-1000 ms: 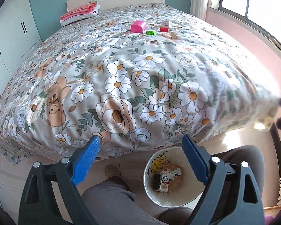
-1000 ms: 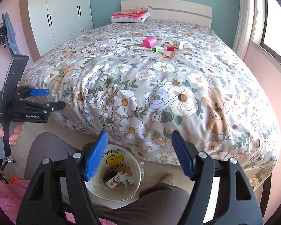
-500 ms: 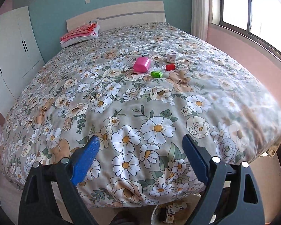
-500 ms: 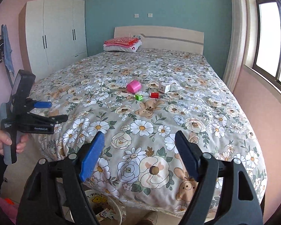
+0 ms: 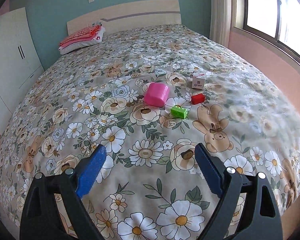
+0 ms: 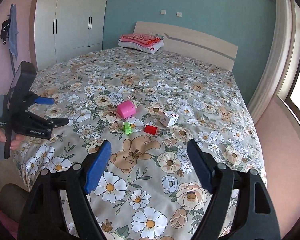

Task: Collect trash
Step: 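Move both tools from the bin back toward the items on the bed, then grasp the pink cup with the left tool while the right tool grasps the white medicine box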

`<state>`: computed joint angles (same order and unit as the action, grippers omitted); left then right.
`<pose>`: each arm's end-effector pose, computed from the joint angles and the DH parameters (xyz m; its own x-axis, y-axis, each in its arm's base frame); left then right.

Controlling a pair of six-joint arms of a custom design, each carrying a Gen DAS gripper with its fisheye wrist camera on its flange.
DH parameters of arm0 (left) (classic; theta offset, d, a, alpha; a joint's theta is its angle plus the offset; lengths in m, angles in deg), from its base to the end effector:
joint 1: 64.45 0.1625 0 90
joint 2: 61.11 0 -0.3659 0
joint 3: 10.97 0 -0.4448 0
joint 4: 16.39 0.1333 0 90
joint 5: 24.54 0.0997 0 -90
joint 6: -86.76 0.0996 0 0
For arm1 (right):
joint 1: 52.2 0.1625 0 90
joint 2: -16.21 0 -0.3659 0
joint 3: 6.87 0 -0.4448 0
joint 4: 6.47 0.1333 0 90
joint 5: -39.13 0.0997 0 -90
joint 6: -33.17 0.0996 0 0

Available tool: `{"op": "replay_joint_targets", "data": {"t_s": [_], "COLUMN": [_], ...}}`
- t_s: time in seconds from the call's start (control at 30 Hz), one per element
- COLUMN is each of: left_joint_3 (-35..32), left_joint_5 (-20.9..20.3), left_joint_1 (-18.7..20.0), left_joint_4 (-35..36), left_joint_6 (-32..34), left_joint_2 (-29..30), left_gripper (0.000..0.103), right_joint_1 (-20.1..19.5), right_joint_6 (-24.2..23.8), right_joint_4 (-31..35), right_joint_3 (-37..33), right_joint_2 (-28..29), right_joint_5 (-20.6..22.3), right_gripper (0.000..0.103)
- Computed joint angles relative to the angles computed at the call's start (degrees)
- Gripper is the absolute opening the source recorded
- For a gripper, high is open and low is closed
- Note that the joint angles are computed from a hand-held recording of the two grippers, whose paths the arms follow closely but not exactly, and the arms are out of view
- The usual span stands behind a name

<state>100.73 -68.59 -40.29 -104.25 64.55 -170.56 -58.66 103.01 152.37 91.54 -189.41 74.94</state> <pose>-0.2964 -0.3575 0.4134 -0.5609 0.4539 -0.6924 0.7536 0.6261 -0.2000 0.4762 -0.2694 0.3216 -0.5816 -0.1371 0.8018 -0.6762 0.6293 -0.3829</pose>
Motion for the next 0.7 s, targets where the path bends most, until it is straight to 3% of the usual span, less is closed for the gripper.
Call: {"op": "replay_joint_targets", "data": {"t_s": [0.33, 0.6, 0.7], "left_joint_3": [-3.7, -9.6, -11.7], "left_joint_5": [-1.4, -4.5, -5.7], "left_joint_1": [10.4, 16.7, 18.4], "left_joint_4": [-16.6, -22.7, -24.5], "left_joint_6": [11.9, 14.9, 16.2], "left_joint_2": [15.8, 27.0, 30.5], "left_gripper": [0.091, 0.091, 0.091], "right_joint_1": [-19.2, -31.9, -35.2], "right_joint_6": [-28.1, -51.6, -57.2], "right_joint_4": [16.9, 35.4, 40.7], "right_joint_3": [-1.0, -4.2, -6.5], "right_joint_2": [-1.5, -4.3, -4.9], "right_joint_5": [-0.2, 6.7, 8.4], "right_gripper": [0.078, 0.078, 0.078]}}
